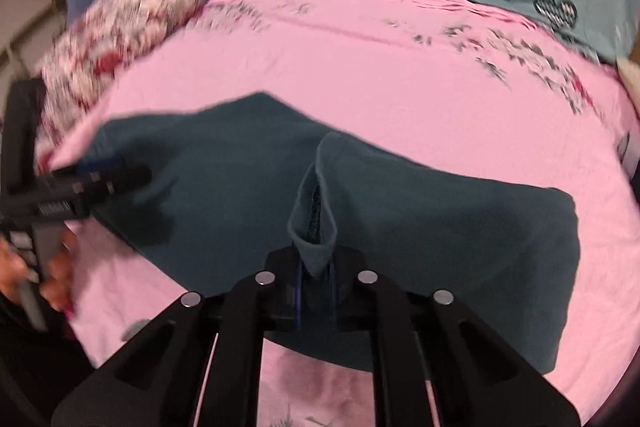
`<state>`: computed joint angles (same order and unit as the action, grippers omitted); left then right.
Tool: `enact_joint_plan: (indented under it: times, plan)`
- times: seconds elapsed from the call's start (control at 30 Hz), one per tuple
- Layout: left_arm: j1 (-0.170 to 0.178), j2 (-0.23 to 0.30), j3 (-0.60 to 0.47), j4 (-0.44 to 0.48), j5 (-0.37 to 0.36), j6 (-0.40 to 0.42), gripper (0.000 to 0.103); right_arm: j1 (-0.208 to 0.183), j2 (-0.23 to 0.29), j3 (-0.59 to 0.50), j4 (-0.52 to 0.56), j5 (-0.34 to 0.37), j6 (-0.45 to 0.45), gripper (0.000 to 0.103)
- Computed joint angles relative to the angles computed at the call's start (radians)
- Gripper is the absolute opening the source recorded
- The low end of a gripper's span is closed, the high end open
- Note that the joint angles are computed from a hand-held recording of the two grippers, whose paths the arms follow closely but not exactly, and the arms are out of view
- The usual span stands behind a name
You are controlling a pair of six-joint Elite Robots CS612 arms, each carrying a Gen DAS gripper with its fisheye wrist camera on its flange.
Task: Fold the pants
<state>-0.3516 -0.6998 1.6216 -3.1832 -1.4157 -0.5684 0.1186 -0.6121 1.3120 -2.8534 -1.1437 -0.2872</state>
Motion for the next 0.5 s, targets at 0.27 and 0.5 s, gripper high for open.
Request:
enact_joint_plan:
  times: [0.27, 0.5]
  plan:
    - [-0.001, -0.012, 0.018, -0.009, 0.019, -0.011, 0.101, 0.040, 0.004, -0.011, 0.032, -0.011, -0.101, 0.011]
    - [-0.005, -0.072, 0.123, -0.053, 0.057, -0.033, 0.101, 0.029, -0.012, 0.036, -0.057, 0.089, -0.120, 0.045]
